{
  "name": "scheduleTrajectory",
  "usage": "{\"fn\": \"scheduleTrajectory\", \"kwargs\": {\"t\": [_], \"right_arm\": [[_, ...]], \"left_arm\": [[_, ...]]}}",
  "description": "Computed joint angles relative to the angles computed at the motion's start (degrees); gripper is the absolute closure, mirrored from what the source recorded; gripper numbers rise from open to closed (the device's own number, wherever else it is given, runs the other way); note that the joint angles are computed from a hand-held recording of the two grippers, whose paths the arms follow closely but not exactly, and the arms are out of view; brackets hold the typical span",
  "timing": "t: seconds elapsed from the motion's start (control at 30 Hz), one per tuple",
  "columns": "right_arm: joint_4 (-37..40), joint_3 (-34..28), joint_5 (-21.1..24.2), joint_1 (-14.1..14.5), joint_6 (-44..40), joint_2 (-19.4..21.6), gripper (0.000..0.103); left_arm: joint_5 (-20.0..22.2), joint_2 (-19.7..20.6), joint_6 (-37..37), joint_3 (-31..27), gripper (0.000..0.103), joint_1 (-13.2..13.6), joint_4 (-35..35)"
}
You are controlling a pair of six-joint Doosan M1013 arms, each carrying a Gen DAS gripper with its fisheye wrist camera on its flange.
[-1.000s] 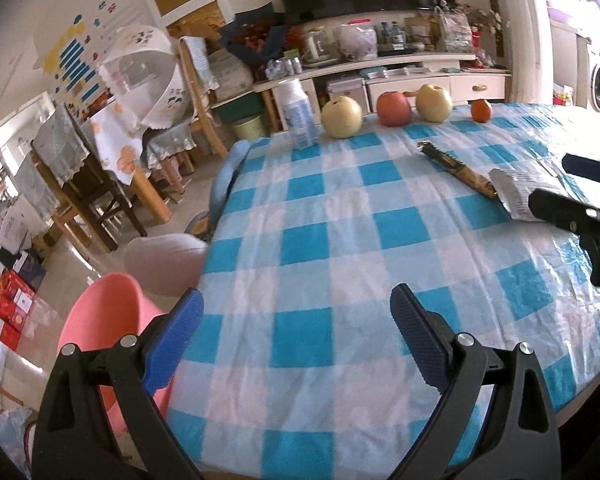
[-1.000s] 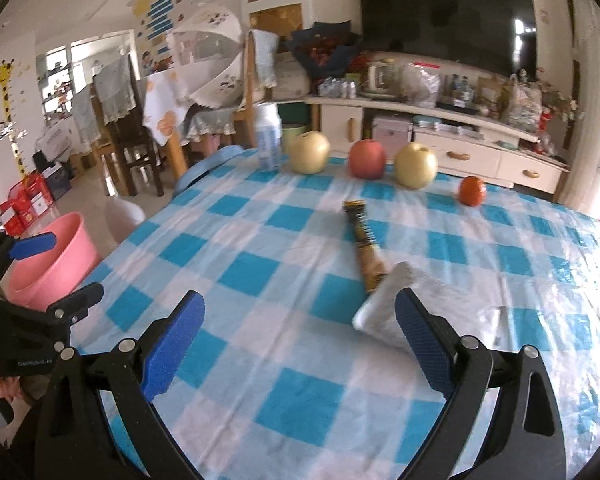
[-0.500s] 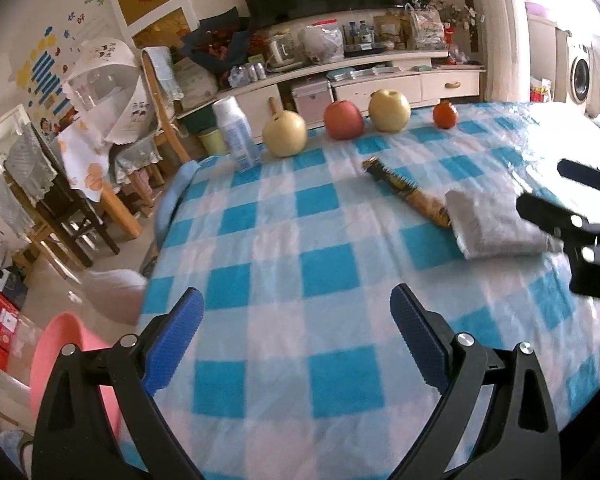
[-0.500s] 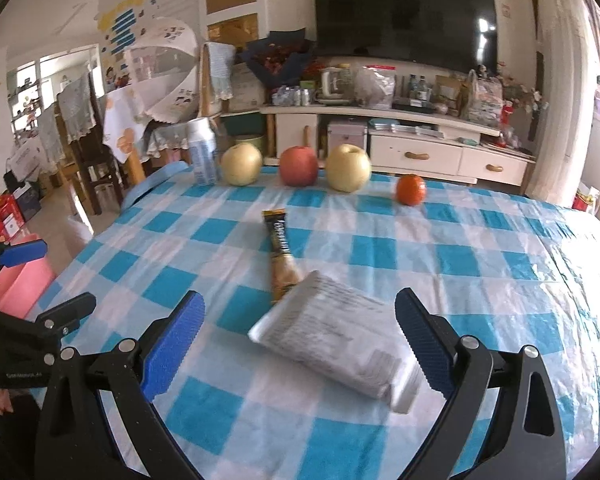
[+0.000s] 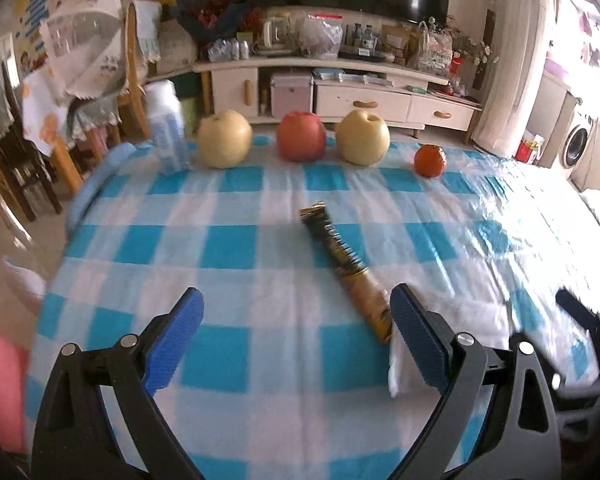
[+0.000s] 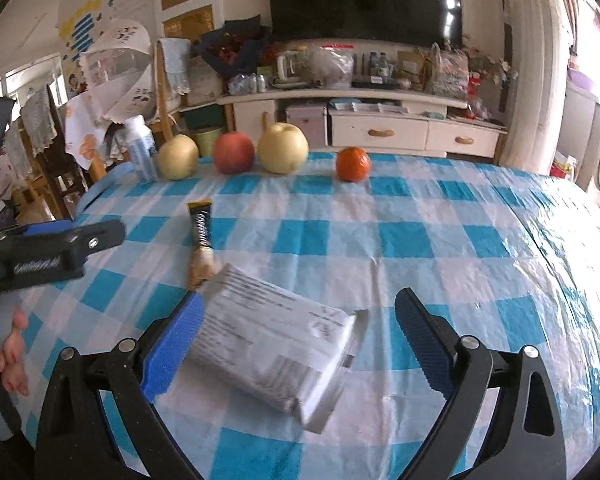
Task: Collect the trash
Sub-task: 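Grasp the COFFEEMIX stick with the left gripper while the right gripper grasps the silver-edged paper packet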
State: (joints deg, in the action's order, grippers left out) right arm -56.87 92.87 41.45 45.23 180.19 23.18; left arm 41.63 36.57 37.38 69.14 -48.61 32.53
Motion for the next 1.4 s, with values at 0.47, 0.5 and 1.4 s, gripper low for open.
{"fn": "scheduleTrajectory", "kwargs": {"t": [0.47,0.5,1.4], "right_arm": [[4.6,-0.1,-0.8,-1.6,-3.7,0.6,0.008],[4.8,-0.2,-0.9,-1.6,-3.9,0.6,0.008],[38.7,0.4,-18.9,-5.1,-35.4,1.2,0.008]], "left_arm": [[4.7,8.7,2.6,-12.2,0.008,2.0,-12.8],[5.1,9.0,3.0,-12.7,0.008,1.9,-12.8],[5.4,7.6,9.2,-8.9,0.076,3.4,-14.4]]}}
